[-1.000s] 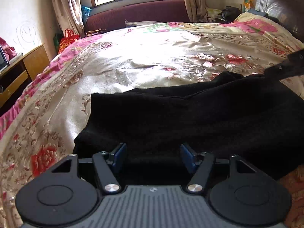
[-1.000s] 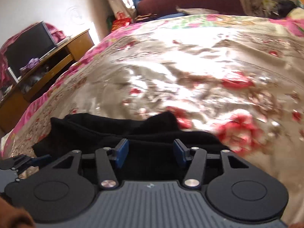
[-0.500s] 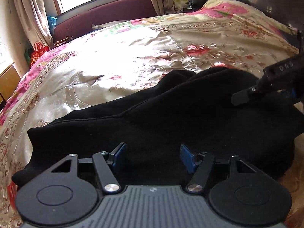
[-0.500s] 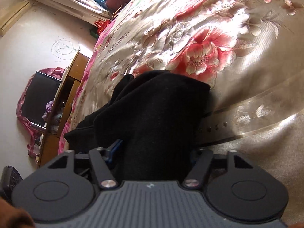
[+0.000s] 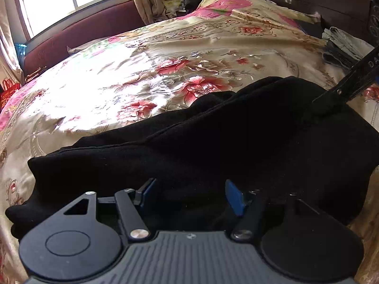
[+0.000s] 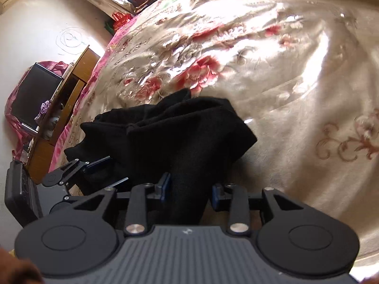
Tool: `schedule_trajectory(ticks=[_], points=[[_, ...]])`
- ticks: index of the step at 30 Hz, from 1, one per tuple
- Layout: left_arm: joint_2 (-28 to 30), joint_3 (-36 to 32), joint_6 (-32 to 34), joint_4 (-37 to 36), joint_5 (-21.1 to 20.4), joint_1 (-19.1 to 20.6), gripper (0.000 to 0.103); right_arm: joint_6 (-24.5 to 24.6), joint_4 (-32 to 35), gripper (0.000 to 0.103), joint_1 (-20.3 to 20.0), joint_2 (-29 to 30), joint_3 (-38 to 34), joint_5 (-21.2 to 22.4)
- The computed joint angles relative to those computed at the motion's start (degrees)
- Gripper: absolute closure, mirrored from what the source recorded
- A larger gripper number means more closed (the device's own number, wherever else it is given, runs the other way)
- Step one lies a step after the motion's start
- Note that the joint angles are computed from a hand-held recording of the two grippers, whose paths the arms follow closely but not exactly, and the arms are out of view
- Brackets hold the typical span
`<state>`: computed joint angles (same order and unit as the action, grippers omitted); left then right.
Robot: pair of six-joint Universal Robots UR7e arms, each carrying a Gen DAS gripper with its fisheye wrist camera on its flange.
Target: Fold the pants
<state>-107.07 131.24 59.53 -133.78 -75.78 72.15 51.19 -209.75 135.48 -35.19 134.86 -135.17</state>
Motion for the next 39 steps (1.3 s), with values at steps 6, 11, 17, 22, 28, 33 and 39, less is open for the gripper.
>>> schedule_trajectory(ticks=[6, 11, 17, 22, 28, 33, 39], points=[[3.36, -2.78, -4.29, 0.75, 3.70, 0.24, 0.017, -27.48, -6.79, 0.068, -5.82, -8.63, 2.09, 7.09], [3.28, -0.86, -3.49, -1.64, 6.21, -1.79, 0.015, -36.04, 12.90, 0.071, -24.01, -15.74, -4.34, 37.08], [4.57, -2.56, -4.36, 0.80, 6.07, -1.27, 0.014, -39.17, 48.90, 0.077, -30.93, -13.49, -15.92, 49.09], [5.24, -3.11, -2.94, 0.59, 4.06, 0.33, 0.011, -33.12, 66.82, 0.099, -34.22, -17.46, -16.79, 49.00], [4.66, -2.15, -2.57, -1.57, 2.18, 1.41, 0.009, -33.04, 81.13, 0.085, -25.19, -20.18, -21.72, 36.51], [4.05, -1.36, -1.07, -3.23, 1.22, 1.88, 0.009, -39.97, 63.79, 0.084, -21.80, -16.48, -22.41, 33.33], [4.26, -1.47, 0.22, -3.44, 0.51, 2.29, 0.006, -47.39, 72.16, 0.084, -18.52, -7.53, -30.65, 29.66]])
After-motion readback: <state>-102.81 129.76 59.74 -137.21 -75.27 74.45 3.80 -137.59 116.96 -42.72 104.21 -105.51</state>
